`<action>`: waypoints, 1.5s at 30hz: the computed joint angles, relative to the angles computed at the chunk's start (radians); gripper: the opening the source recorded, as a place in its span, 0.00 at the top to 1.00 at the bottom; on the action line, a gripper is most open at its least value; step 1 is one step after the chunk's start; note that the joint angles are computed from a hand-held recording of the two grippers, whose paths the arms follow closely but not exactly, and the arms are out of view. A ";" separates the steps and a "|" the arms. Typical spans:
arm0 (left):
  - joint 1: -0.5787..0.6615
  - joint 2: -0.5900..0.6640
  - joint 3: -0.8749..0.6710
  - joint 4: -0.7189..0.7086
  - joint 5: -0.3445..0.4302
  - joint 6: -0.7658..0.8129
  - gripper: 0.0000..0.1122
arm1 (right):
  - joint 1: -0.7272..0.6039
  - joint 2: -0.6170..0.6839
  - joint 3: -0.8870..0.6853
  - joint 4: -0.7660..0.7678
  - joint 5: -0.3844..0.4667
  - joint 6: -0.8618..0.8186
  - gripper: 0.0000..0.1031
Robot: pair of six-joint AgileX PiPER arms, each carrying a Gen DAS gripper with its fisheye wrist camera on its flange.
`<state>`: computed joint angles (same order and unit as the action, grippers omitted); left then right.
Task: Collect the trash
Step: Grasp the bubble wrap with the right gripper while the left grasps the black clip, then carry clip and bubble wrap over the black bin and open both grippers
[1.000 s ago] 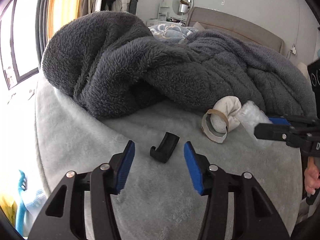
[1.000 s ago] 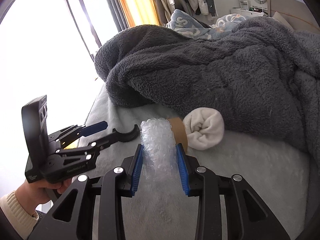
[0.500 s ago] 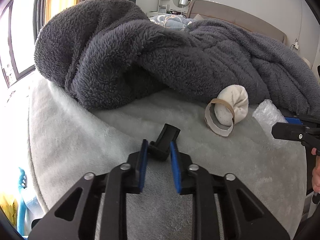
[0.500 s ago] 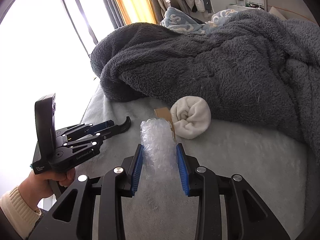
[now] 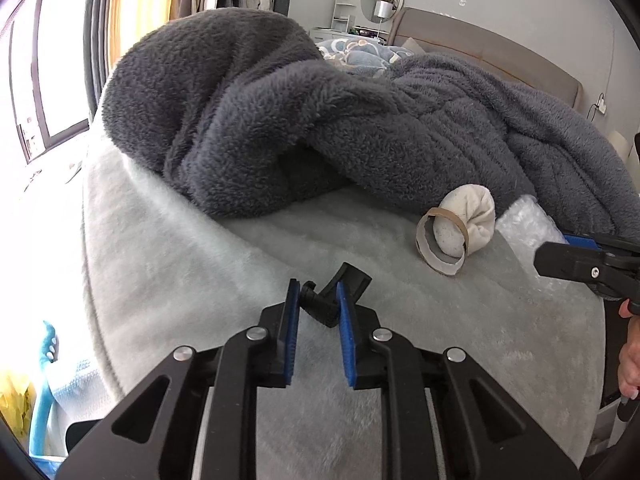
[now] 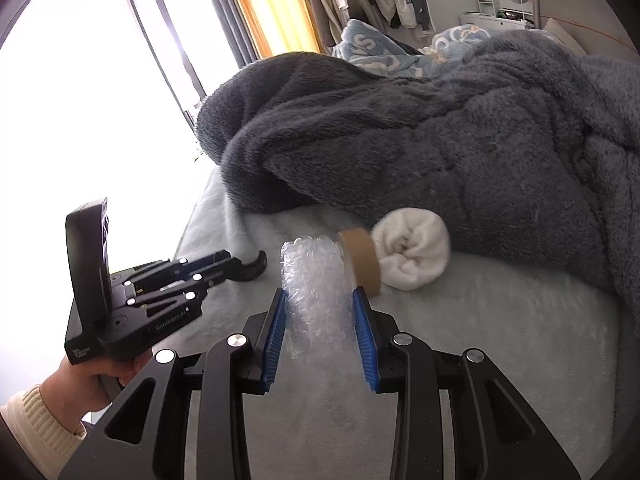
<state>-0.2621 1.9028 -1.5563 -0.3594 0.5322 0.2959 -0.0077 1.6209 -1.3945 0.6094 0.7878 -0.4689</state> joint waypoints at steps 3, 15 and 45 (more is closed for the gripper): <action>0.018 -0.024 0.024 -0.015 0.006 0.025 0.83 | 0.038 0.007 -0.021 -0.013 -0.002 0.021 0.67; 0.117 -0.078 0.067 -0.105 0.096 0.135 0.92 | 0.192 0.140 -0.192 -0.095 -0.005 0.157 0.67; 0.479 -0.007 0.061 0.087 0.342 0.142 0.92 | 0.567 0.514 -0.728 -0.267 0.153 0.411 0.67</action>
